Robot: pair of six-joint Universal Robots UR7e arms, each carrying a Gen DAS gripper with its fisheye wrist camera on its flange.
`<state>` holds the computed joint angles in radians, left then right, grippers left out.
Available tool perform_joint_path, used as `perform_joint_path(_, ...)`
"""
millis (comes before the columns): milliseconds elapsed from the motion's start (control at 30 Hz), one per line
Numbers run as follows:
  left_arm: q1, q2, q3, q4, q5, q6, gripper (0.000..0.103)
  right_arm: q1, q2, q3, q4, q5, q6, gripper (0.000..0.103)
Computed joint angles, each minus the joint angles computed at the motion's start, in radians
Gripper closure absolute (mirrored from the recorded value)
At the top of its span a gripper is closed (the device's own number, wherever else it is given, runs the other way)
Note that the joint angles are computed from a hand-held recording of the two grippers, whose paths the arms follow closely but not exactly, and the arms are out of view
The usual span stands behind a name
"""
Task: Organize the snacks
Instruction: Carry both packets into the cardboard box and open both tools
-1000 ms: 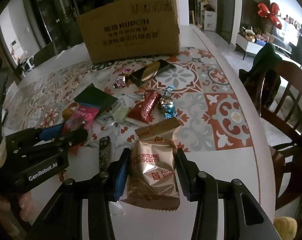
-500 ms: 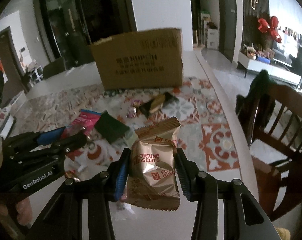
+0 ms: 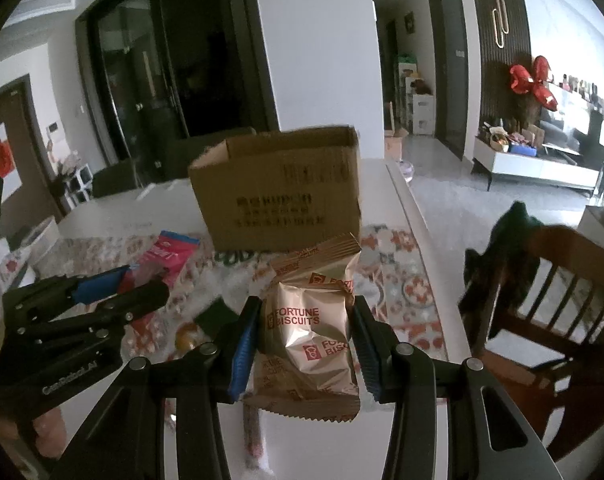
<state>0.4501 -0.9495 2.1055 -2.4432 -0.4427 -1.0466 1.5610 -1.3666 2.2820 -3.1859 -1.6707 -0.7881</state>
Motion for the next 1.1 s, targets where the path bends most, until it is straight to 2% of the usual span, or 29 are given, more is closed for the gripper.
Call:
perform_joint_path(133, 0.014, -0.003, -0.026, -0.048, 0.033, 0.090, 0.062, 0.022, 0.018, -0.037, 0.002, 0.019, 0.011, 0.058)
perform_joint_path(367, 0.057, 0.001, -0.087, -0.174, 0.044, 0.287, 0.062, 0.066, 0.072, -0.137, 0.038, 0.047, 0.036, 0.058)
perform_joint_path(667, 0.126, 0.025, -0.192, -0.289, 0.065, 0.486, 0.062, 0.111, 0.184, -0.319, 0.115, 0.056, 0.057, 0.058)
perform_joint_path(833, 0.173, 0.039, -0.251, -0.309, 0.063, 0.559, 0.062, 0.131, 0.265, -0.433, 0.156, 0.049, 0.056, 0.058)
perform_joint_path(1100, 0.262, 0.074, -0.365, -0.287, 0.001, 0.605, 0.062, 0.145, 0.409, -0.630, 0.245, 0.017, 0.042, 0.058)
